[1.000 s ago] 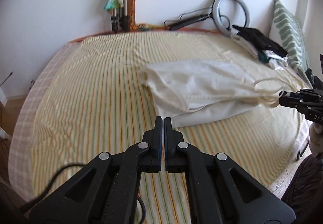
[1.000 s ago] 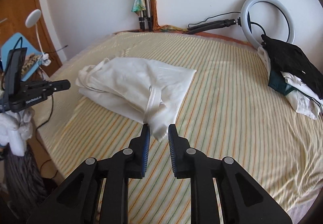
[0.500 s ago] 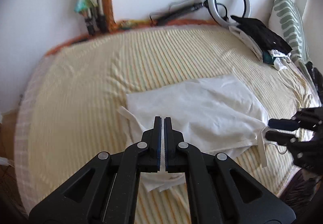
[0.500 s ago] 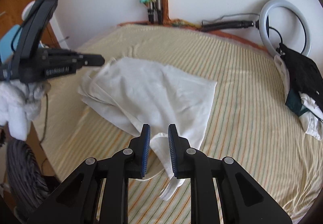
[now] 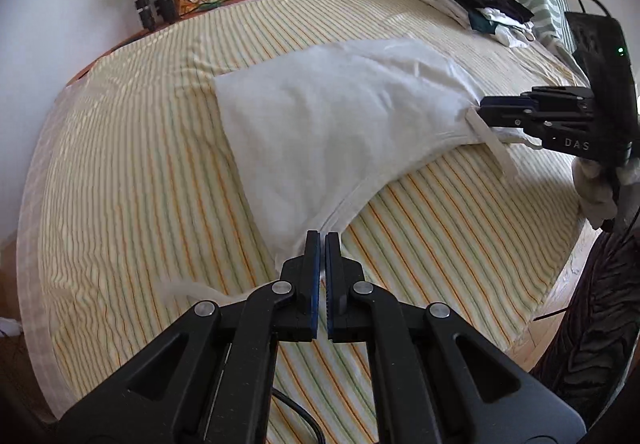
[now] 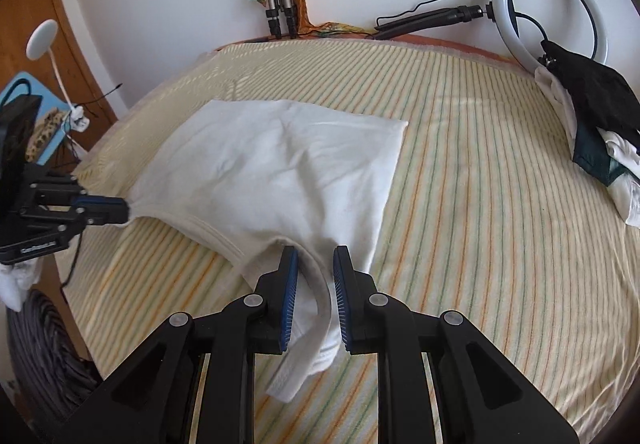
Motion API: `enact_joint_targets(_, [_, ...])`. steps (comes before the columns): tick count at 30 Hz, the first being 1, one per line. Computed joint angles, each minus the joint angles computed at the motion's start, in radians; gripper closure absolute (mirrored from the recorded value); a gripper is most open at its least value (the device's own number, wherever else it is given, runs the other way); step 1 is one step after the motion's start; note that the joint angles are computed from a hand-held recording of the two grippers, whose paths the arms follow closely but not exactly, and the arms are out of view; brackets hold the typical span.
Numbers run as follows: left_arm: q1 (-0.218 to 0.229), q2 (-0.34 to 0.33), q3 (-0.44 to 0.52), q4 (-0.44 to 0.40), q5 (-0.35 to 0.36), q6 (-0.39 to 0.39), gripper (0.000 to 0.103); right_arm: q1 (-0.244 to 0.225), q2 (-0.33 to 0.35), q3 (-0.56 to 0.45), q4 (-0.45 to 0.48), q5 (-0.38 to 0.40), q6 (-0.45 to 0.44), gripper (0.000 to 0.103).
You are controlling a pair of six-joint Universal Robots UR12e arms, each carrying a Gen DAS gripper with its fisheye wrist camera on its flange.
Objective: Fold small clothes
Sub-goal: 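Fold the straps over toward the hem with both grippers, then open both grippers and grasp the folded tank top edge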
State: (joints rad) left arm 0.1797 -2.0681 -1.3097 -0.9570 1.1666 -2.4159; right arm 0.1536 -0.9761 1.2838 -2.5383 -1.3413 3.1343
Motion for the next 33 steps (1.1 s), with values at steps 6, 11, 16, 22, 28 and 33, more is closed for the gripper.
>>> enact_joint_targets(6, [0.015, 0.025, -0.043, 0.131, -0.035, -0.068, 0.103, 0.009, -0.018, 0.008, 0.044, -0.036, -0.084, 0.087])
enact_joint_targets(11, [0.025, -0.007, 0.004, 0.153, -0.085, -0.183, 0.103, -0.004, -0.043, 0.034, 0.049, 0.01, -0.1, 0.086])
enact_joint_targets(16, [0.023, -0.049, 0.053, 0.144, -0.118, -0.284, 0.095, -0.055, -0.031, 0.025, -0.063, 0.143, 0.09, 0.056])
enact_joint_targets(22, [0.028, -0.086, 0.084, 0.107, -0.173, -0.395, 0.054, -0.106, 0.037, -0.034, -0.064, 0.304, 0.333, 0.056])
enact_joint_targets(28, [0.048, -0.134, 0.149, -0.013, -0.255, -0.455, 0.054, -0.135, 0.071, -0.031, -0.08, 0.456, 0.469, 0.057])
enact_joint_targets(33, [0.063, -0.176, 0.219, -0.14, -0.35, -0.482, 0.054, -0.143, 0.081, -0.031, -0.095, 0.496, 0.487, 0.061])
